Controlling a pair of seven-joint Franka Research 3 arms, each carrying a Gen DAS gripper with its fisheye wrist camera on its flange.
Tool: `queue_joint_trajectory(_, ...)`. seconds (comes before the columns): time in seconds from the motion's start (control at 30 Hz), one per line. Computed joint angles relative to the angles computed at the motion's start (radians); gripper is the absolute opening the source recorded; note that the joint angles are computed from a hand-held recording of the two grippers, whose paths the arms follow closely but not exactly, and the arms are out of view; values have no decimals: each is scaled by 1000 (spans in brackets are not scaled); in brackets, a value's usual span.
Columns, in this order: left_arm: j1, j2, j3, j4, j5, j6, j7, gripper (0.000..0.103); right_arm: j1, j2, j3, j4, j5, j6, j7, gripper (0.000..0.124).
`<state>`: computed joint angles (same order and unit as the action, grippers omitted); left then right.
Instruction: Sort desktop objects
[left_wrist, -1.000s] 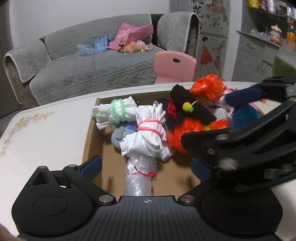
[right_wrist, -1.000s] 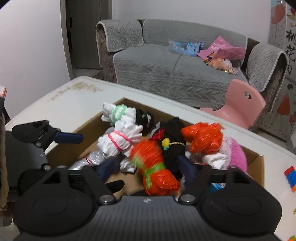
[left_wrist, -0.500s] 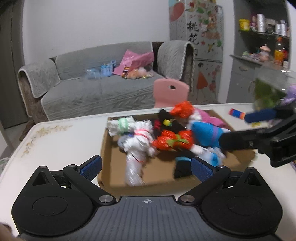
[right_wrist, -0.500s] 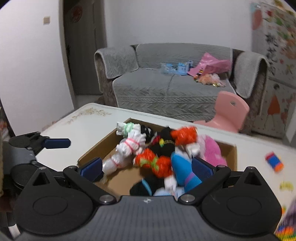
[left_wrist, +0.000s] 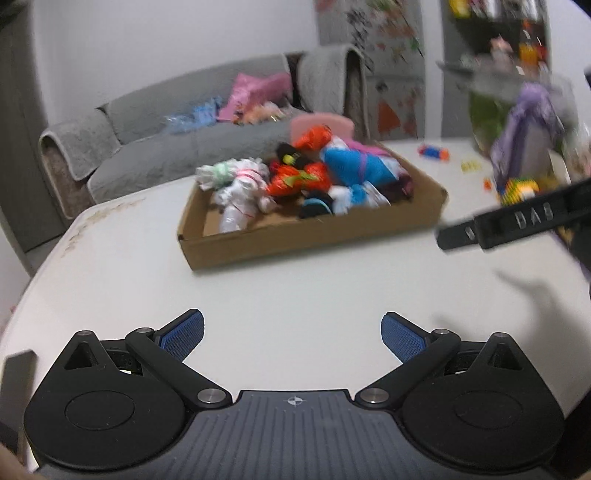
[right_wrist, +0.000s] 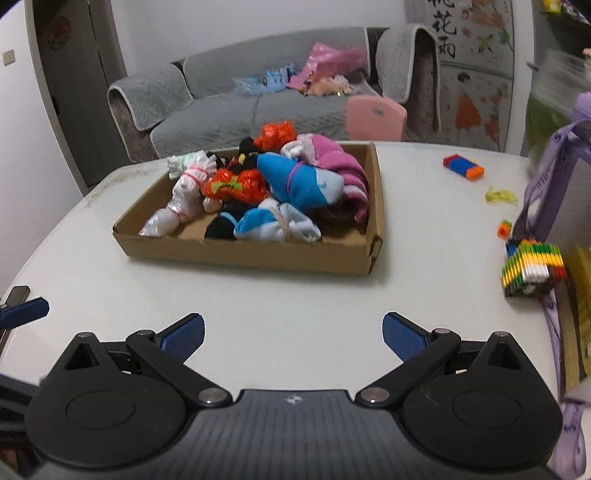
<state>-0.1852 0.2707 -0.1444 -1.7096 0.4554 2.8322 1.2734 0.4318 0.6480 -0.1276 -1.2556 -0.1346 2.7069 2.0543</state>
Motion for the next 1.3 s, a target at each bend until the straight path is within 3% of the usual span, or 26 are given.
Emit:
queue_joint_trajectory(0.1, -25, -12, 22, 5, 63, -10, -43, 103, 31, -20, -35, -32, -42, 36, 23, 103)
queue_joint_trajectory(0.27, 14, -21, -7, -15, -2, 86, -8, 103, 56, -48, -65, -64, -100, 67, 46, 103)
queue_joint_trajectory(0.37, -15, -14, 26, 18, 62, 69, -47, 103, 60, -54, -77, -71, -123, 72, 65, 103)
queue_joint_trajectory(0.53, -80, -49, 121, 11, 320, 131, -249, 103, 50, -60, -62, -80, -131, 75, 52, 103)
queue_joint_trajectory(0.57, -68, -56, 113, 5, 332, 148, -256, 103, 48, -62, -57, -84, -130, 79, 48, 103)
queue_joint_trajectory(0.63, -6, -68, 47, -13, 220, 178, -173, 103, 43, -63, -48, -86, -123, 83, 38, 103)
queue_joint_trajectory(0.67, 50, -69, -23, -17, 80, 168, -57, 103, 40, -64, -44, -88, -118, 85, 33, 103)
queue_joint_trajectory(0.73, 122, -69, -110, -28, -125, 194, 95, 103, 43, -67, -44, -90, -114, 90, 30, 103)
queue_joint_trajectory(0.83, 100, -62, -86, -11, -203, 189, 75, 103, 47, -73, -41, -96, -111, 99, 23, 103)
queue_joint_trajectory(0.97, 22, -35, 2, 60, -107, 93, -37, 103, 54, -75, -38, -90, -110, 100, 9, 103)
queue_joint_trajectory(1.3, 4, -5, 25, 116, -23, 1, -131, 103, 64, -38, -38, -3, -110, 55, -25, 103)
